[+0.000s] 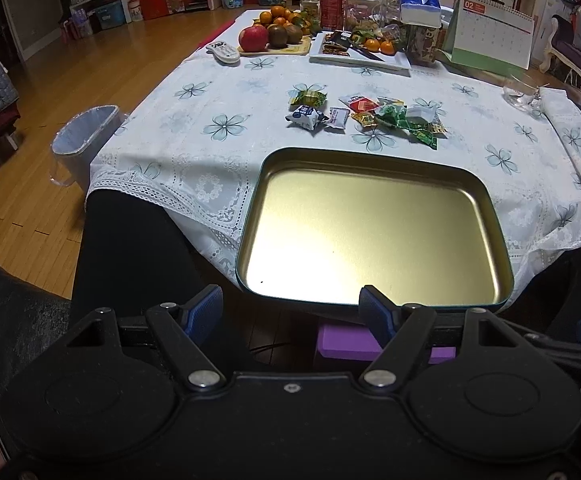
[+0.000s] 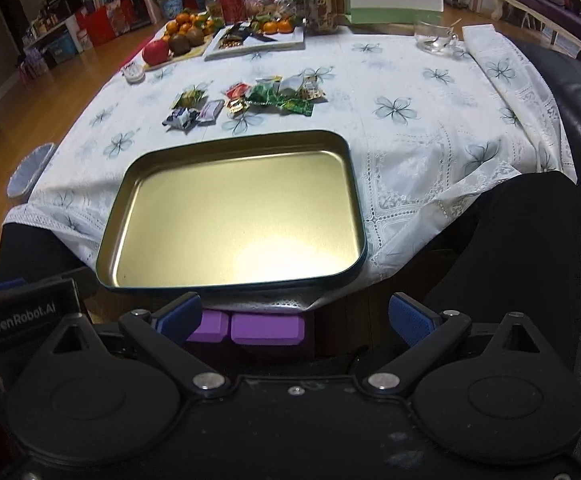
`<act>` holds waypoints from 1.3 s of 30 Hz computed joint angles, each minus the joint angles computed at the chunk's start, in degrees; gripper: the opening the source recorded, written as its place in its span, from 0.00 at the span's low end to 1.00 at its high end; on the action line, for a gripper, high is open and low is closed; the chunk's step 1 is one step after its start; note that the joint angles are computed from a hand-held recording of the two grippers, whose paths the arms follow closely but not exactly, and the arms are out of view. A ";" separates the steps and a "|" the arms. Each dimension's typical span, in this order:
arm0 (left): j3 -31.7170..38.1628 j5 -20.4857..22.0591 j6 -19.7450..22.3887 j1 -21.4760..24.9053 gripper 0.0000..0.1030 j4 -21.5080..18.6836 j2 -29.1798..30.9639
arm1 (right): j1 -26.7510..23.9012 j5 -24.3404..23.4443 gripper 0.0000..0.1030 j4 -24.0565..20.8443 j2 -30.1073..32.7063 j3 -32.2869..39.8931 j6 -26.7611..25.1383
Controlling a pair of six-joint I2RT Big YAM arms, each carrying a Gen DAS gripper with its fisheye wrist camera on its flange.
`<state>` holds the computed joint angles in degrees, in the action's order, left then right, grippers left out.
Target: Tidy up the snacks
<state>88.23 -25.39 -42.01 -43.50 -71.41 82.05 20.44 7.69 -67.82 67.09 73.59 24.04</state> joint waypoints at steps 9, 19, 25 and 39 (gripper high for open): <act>4.97 5.36 3.69 5.39 0.70 -0.91 4.23 | -1.92 -1.28 1.00 3.59 3.32 3.88 -5.35; 17.47 10.46 9.74 12.60 0.69 -2.93 14.08 | -8.32 -4.63 0.94 2.25 16.62 18.50 -6.22; 26.07 14.29 11.81 16.75 0.69 -3.76 21.47 | -11.09 -5.92 0.87 0.25 27.07 27.96 -4.64; 57.83 22.18 13.72 22.20 0.62 -16.09 45.14 | -14.21 -11.35 0.84 -1.87 48.93 48.26 -6.94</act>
<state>146.05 -3.21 -28.29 -21.30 -87.50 127.19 6.24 -3.66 -69.69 116.02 121.85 17.10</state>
